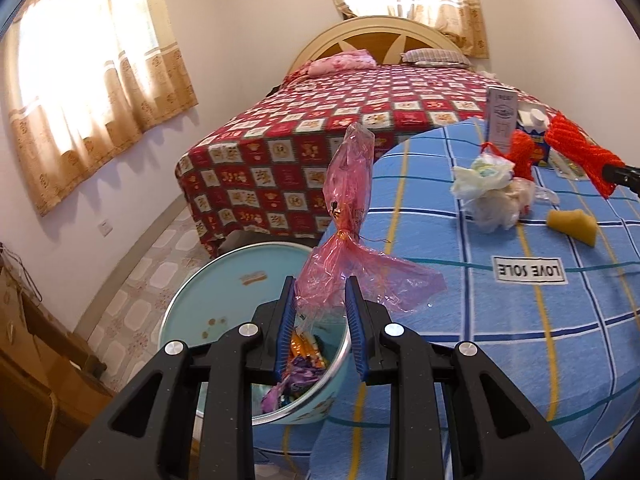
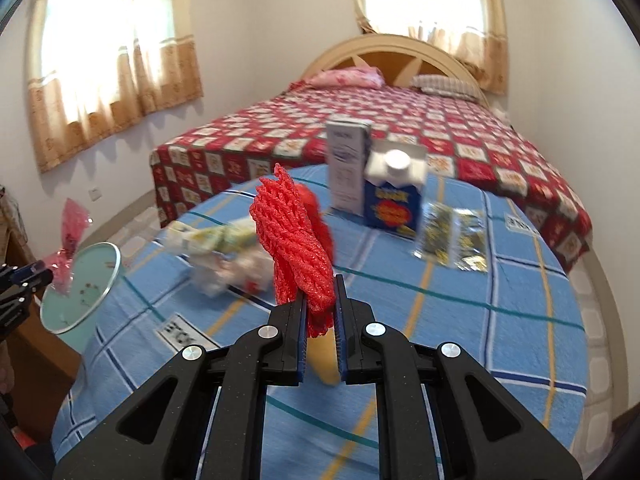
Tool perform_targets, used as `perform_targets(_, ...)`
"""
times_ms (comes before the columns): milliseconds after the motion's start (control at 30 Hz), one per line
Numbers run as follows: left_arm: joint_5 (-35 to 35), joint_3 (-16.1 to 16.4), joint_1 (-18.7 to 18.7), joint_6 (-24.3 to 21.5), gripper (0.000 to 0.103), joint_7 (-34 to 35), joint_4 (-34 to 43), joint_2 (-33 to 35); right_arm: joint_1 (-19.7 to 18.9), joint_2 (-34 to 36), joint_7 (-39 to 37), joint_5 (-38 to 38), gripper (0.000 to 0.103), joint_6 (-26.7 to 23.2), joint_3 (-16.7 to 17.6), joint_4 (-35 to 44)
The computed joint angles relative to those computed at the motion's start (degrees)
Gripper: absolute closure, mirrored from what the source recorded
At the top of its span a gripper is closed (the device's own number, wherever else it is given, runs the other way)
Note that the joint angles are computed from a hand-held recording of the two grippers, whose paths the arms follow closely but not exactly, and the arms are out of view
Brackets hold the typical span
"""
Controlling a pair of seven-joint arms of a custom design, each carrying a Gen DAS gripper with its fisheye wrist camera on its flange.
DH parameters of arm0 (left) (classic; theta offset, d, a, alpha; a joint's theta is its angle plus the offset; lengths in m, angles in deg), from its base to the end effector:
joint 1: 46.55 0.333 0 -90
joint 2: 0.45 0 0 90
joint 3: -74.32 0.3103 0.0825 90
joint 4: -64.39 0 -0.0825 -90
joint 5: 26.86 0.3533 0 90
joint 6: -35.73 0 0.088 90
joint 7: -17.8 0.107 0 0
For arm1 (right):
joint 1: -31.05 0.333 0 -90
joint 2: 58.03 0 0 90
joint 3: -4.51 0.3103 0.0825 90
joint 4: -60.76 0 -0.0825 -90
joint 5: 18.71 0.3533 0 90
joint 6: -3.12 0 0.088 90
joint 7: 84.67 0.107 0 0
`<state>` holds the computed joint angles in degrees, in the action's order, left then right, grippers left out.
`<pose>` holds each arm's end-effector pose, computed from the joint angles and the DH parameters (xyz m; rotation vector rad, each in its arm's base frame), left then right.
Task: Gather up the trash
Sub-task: 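Carry the pink bag and red net over the blue bin and release both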
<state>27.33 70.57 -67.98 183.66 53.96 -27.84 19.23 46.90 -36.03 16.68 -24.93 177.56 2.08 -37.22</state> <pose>0.6047 -0.2933 0.5012 -1.5046 1.7516 -0.6279 0.6564 0.1700 0.4938 -1.7327 1.4905 -0.7103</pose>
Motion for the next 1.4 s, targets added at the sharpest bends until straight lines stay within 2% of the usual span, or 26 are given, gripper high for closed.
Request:
perform_targets(267, 1.0, 0.5, 1.5, -1.2, 0.078, -2.3, -2.8, -2.0, 0.4, 3.6, -3.3, 1.7, 0.091, -0.3, 3.7, 5.4)
perform_targets(467, 1.6, 0.2, 3.1, -1.4, 0.078, -3.6, -4.4, -3.3, 1.7, 6.1, -6.1, 2.9, 0.091, -1.5, 5.2, 9.5)
perform_targets(1000, 3.3, -0.6, 6.8, -2.5, 0.078, -6.6, -9.5, -6.9, 5.8, 14.2, -11.9, 4.2, 0.091, -7.1, 6.9, 23.4)
perform_targets(1400, 3.8, -1.2, 9.1, -2.9, 0.078, -7.8, -12.2, -8.6, 9.0, 22.0, -13.7, 4.4, 0.091, -13.1, 6.4, 35.9)
